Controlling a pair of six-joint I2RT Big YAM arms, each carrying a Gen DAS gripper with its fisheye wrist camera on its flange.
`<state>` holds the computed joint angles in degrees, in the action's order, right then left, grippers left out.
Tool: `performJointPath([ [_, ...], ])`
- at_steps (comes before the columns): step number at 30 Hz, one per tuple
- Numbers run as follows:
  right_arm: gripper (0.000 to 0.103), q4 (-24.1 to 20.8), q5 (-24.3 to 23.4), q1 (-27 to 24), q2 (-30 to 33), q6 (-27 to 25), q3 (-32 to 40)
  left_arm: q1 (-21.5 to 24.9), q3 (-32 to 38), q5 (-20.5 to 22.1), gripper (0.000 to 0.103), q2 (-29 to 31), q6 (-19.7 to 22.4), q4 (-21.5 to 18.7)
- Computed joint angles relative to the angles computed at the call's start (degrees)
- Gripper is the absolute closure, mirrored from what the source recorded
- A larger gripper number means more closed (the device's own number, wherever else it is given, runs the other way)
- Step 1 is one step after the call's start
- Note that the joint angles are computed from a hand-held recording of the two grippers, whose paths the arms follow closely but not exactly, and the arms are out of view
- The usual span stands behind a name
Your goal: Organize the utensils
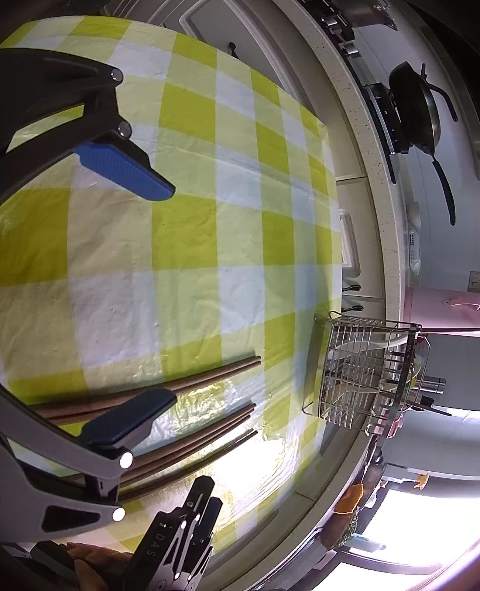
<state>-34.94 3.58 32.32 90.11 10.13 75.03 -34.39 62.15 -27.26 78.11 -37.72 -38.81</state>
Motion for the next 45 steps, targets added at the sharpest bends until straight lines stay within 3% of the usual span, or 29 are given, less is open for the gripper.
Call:
performJointPath([
  [15,0.073,-3.74,1.22,1.43,4.51,-2.64,4.69,0.07,1.12,1.29,0.005,1.53,1.08,-0.93],
  [21,0.093,-3.44,1.72,1.29,4.55,-3.29,4.69,-0.1,2.17,2.85,0.005,2.52,1.89,-0.48],
  [25,0.094,-2.77,1.11,0.81,3.9,-3.08,3.74,0.12,2.85,4.36,0.008,3.3,1.89,0.35],
  [27,0.094,-2.57,0.69,0.59,3.59,-2.87,3.34,0.33,4.0,4.95,0.02,4.29,2.24,-0.4],
  [29,0.094,-2.44,0.28,0.37,3.34,-2.59,3.01,0.5,5.44,5.22,0.023,5.56,3.06,-1.42],
  [35,0.094,-1.94,-1.03,-0.05,2.8,-2.02,2.31,0.74,8.9,3.7,0.024,8.86,2.82,-4.99],
  [45,0.094,-1.14,-2.78,-0.68,2.46,-1.79,1.7,1.39,11.23,4.5,0.026,11.24,2.67,-7.3],
])
